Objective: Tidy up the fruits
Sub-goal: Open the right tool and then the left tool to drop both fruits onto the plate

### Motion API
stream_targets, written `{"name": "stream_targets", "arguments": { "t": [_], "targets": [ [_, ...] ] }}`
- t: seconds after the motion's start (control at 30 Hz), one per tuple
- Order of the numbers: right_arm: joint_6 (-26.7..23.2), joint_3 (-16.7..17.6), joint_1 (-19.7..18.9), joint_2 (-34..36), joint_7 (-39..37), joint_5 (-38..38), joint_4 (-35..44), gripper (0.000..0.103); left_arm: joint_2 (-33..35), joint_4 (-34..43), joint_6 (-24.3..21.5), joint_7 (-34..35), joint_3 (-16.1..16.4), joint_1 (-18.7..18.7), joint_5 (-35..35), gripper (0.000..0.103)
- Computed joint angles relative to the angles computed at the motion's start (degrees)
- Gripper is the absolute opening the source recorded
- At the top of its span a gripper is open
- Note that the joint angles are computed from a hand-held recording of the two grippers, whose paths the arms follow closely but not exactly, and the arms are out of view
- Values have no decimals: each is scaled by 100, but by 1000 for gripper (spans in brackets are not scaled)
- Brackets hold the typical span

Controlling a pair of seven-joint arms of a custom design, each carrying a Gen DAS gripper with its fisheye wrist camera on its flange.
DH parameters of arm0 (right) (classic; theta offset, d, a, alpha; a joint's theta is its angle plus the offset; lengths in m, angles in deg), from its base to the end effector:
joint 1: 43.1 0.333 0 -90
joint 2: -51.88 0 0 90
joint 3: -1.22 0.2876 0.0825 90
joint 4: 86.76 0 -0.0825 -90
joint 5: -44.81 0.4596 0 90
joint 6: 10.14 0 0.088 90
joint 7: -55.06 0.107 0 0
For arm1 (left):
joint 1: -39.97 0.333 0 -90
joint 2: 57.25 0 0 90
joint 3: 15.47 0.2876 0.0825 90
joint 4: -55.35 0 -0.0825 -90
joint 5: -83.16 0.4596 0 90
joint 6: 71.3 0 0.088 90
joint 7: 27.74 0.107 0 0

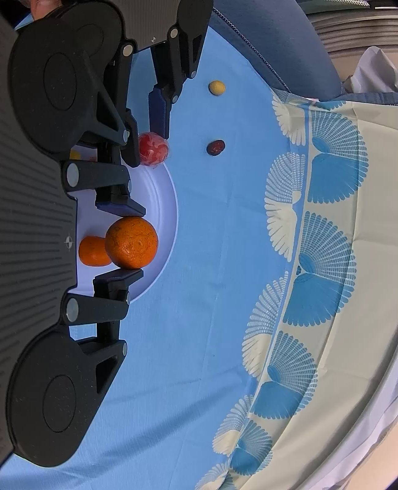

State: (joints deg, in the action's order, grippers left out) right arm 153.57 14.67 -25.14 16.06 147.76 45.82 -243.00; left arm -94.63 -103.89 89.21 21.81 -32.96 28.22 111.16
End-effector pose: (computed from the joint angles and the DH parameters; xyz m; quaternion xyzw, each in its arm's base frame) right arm 0.4102 0.2406 0.4284 -0.7991 0.4761 -0.2275 0.2880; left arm 0.3988 -0.2297 0.3903 -0.5804 0.7236 -0.2378 0.2881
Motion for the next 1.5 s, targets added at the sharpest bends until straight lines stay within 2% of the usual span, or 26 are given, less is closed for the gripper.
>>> {"name": "stream_targets", "arguments": {
  "t": [0.7, 0.8, 0.83, 0.93, 1.0, 1.43, 1.5],
  "targets": [
    [-44, 6, 0, 3, 0, -30, -6, 38, 12, -5, 21, -35, -20, 9, 40, 33],
    [-60, 13, -3, -3, 14, -37, -10, 38, 18, -10, 30, 45, 62, -63, -28, 38],
    [-77, 22, -4, 3, 24, -43, -9, 40, 13, -14, 36, 59, 61, -61, -31, 43],
    [-69, 114, -86, -10, 117, -129, -14, 51, -1, -28, 60, 62, 46, -43, -36, 43],
    [-55, 120, -107, -25, 178, -147, -23, 53, -19, -40, 72, 44, 27, -21, -32, 43],
    [-16, 246, -269, -51, 504, -388, -20, 57, -144, -96, 148, -135, -86, 95, 76, 43],
    [20, 278, -302, -66, 565, -422, -30, 57, -167, -109, 173, -161, -90, 107, 98, 36]
  ]
}}
